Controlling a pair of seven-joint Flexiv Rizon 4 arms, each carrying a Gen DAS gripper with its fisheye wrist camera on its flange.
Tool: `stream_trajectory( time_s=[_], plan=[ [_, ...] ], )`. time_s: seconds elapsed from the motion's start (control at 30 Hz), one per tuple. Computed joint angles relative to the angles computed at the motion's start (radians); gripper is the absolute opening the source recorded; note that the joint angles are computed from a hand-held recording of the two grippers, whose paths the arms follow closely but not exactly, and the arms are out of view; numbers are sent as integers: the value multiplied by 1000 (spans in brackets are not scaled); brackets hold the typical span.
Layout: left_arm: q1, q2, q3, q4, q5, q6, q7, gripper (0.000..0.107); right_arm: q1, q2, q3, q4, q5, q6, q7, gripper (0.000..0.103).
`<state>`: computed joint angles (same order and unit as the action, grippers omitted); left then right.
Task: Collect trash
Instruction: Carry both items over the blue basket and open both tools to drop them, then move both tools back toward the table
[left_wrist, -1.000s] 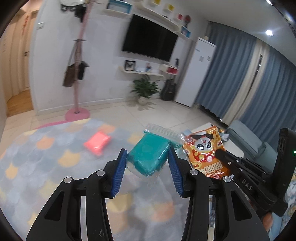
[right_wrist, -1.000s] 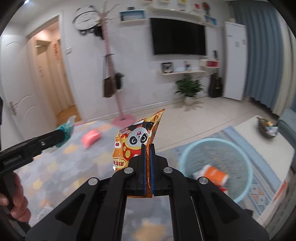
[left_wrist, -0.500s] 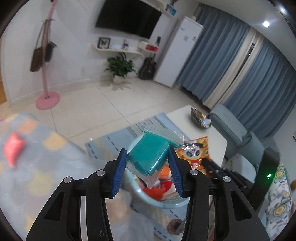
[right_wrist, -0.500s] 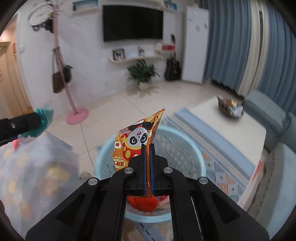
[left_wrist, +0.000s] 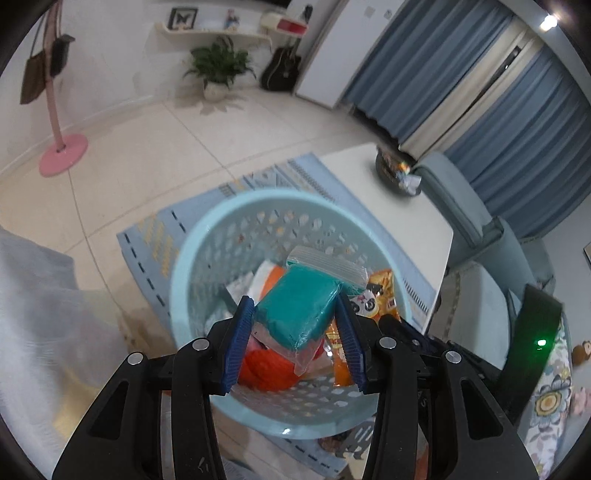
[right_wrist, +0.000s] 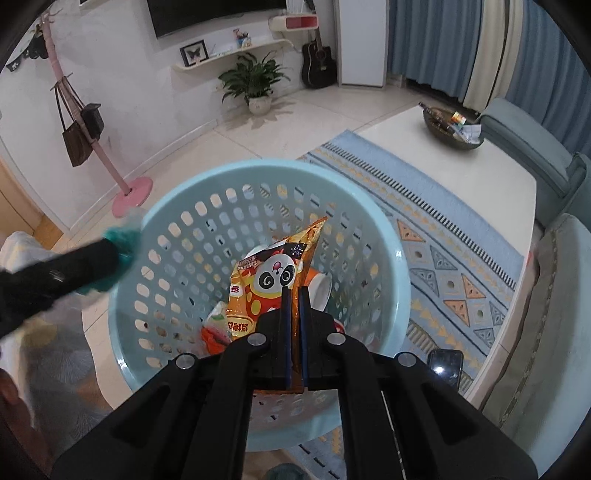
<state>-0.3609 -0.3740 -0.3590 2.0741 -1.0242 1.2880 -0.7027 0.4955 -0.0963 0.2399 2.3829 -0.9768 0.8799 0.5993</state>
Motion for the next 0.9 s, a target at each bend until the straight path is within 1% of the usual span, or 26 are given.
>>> stream_trajectory(
  time_s=[0.03,0.1,0.13,0.17,0.2,0.27,0.3,0.33,0.37,0.43,0.53,0.6,0.7,0.73,0.9],
  plan=[
    [-15,-9,29,-10,61,-11,-57,45,-5,-3,-2,4,4,20,-9,3],
    [-4,-5,20,-6,67,-9,-62,61,-15,-4,-10,15,-6,64,-2,5],
    [-5,2,20,0,74,-5,-74,74,-23,-1,-15,26,-19,96,14,8],
    [1,11,12,10,60,5,-68,77,-32,3,-22,40,-38,131,36,9],
    [13,25,-5,21,27,3,-41,77,-36,8,-23,47,-46,144,49,14],
    [13,49,-1,35,-1,-4,-23,77,-40,23,-18,59,-55,153,75,23],
    [7,60,0,42,-19,2,-10,77,-36,35,-9,62,-49,133,83,35],
    [5,75,-3,52,-52,5,19,77,-30,45,2,61,-32,108,81,54],
    [2,94,-1,66,-92,7,52,78,-21,57,14,58,-22,74,87,59],
    [-17,128,9,85,-171,13,101,81,-18,76,23,61,-31,63,94,60],
    [-50,173,40,107,-244,16,144,84,-14,102,38,58,-37,56,108,60],
    [-71,210,68,129,-281,15,171,84,-2,117,55,41,-43,29,112,60],
    [-107,266,112,162,-343,21,212,84,20,128,76,4,-48,-17,98,60],
    [-121,299,130,182,-384,23,246,84,30,129,83,-13,-59,-33,97,60],
    [-176,430,197,263,-498,59,356,84,84,105,104,-109,-118,-103,75,60]
  ],
)
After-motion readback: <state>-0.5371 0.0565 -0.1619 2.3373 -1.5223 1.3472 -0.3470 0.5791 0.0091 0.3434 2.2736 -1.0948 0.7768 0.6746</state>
